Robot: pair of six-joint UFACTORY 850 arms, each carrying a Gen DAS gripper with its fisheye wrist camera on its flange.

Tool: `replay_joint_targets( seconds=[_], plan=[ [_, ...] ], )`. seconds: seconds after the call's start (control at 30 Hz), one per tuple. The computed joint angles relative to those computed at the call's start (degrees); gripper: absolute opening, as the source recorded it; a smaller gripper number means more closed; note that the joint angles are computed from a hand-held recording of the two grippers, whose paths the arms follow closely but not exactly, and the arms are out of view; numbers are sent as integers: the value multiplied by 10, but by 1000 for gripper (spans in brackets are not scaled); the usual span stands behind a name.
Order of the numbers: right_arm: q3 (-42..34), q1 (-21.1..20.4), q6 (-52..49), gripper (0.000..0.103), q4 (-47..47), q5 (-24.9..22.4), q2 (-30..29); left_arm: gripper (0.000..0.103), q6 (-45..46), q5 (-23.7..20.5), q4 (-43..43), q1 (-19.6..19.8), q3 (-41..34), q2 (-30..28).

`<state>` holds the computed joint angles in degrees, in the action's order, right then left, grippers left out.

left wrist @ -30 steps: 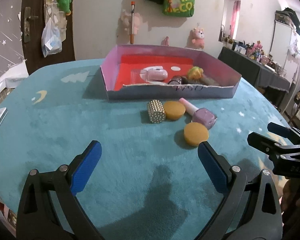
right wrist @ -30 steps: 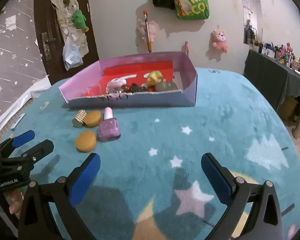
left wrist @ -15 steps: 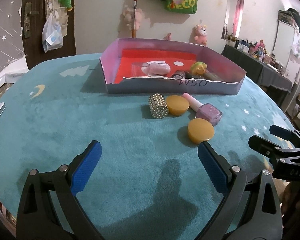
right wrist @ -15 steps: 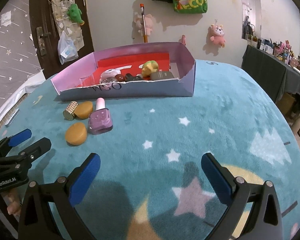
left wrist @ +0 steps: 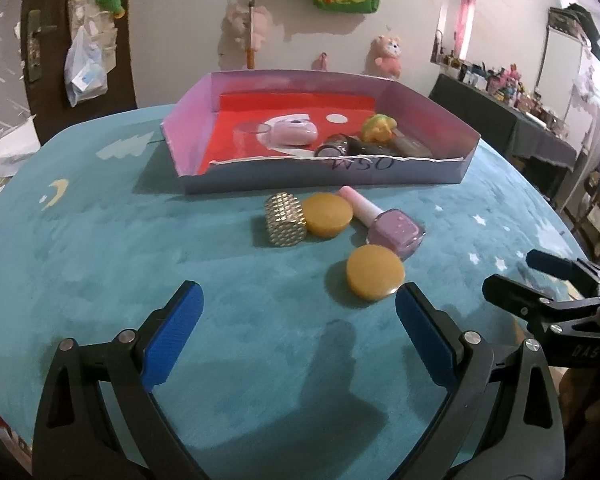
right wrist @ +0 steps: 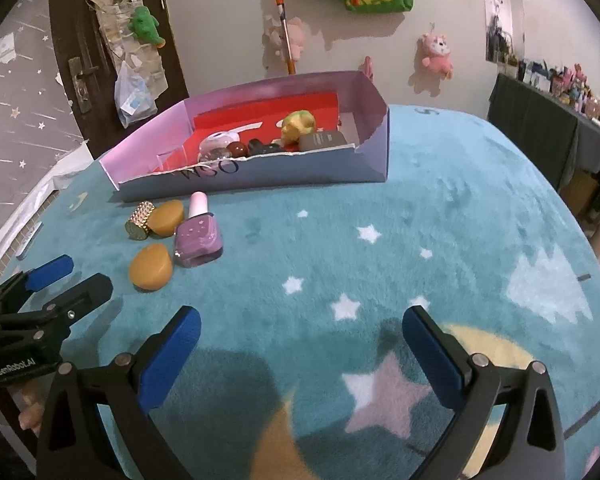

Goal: Organize rigid objects
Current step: 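Withdraw both tools from the box toward the remaining items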

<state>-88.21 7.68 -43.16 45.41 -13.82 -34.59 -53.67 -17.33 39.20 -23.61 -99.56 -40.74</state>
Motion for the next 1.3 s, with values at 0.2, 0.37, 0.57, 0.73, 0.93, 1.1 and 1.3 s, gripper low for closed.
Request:
replay_joint_targets(
  seconds=[0.2, 0.37, 0.57, 0.73, 0.93, 1.1, 1.3],
  plan=[
    [-28, -9, 86, 103, -86, -9, -11, 98, 163, -56, -151, 1, -89, -52],
    [-50, -16, 105, 103, -97, -23, -21, 99, 275, -80, -275, 12, -131, -79],
    [-85, -15, 123, 103, -113, -48, -42, 99, 222, -77, -202, 18, -112, -64],
    [-108, -9, 117, 103, -119, -58, -57, 98, 350, -58, -327, 29, -98, -50],
    [-121, -12, 111, 103, -107, -66, -64, 98, 415, -88, -366, 15, -147, -84],
    [-114, -14, 114, 103, -110, -64, -59, 98, 362, -116, -313, 12, -173, -105],
    [-137, -11, 86, 103, -87, -91, -74, 98, 307, -103, -270, 29, -126, -76]
  ],
)
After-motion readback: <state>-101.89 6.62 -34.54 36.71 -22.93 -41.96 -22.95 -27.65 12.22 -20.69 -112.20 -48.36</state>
